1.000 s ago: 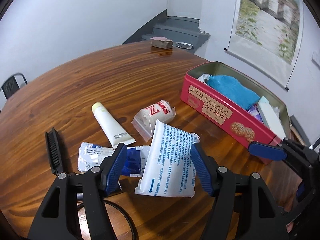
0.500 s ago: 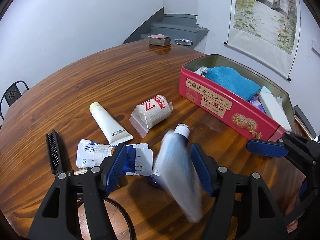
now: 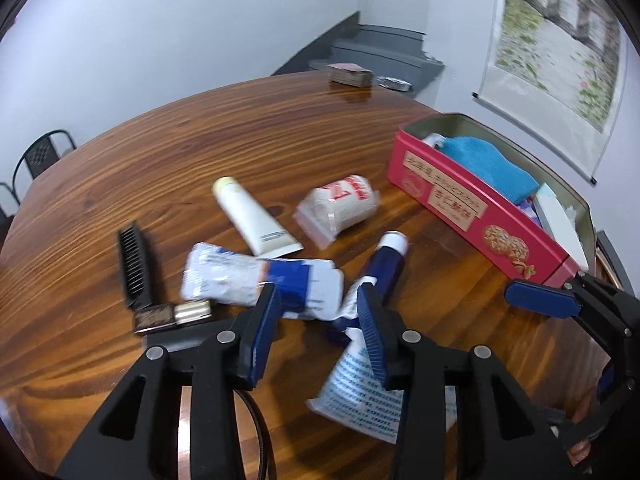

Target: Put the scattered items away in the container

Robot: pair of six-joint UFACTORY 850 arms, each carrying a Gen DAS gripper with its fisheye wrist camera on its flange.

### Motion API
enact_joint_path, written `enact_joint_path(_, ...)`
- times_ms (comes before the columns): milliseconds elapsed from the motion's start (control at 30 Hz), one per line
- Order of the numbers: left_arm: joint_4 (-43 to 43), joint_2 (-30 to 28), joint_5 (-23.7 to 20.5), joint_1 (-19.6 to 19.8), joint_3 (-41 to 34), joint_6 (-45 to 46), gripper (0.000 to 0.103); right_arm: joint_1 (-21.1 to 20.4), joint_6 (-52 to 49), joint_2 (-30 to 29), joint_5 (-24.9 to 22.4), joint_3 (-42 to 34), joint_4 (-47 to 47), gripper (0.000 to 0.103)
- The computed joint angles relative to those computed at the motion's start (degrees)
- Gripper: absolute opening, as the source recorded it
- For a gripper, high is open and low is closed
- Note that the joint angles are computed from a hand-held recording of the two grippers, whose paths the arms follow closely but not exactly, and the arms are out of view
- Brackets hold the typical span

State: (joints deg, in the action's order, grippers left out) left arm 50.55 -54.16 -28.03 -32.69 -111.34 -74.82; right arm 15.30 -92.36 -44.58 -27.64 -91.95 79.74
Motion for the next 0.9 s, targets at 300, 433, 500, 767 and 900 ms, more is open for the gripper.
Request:
enact_joint_path(300, 11.49, 6.77, 0.01, 0.25, 10.32, -13.75, 0.056, 0.54, 0.59, -0.35, -1.70, -0.33, -2.43, 0.084)
enact_joint_path(433, 14.13, 9.24, -0.31, 0.91, 14.75, -16.99, 0.056, 1.70, 1.29, -0.82, -2.37, -1.26, -7.22, 0.084)
enact_joint_path(500, 15.45, 10.26, 0.06, 1.36, 16.67, -18.75, 0.056, 2.55, -0.53, -0.82, -2.06, -1.50, -8.76, 0.084)
enact_joint_path(767, 14.39, 10.96, 1.82, 2.77, 18.82, -19.89, 0.056, 6.64, -0.72, -2.98, 3.17, -4.19, -19.99, 0.084)
enact_joint_path(900, 11.41, 9.83, 2.77, 2.54, 17.38, -17.42, 0.056, 6.67, 5.56, -4.29, 1.75, -5.96, -26.04, 0.084)
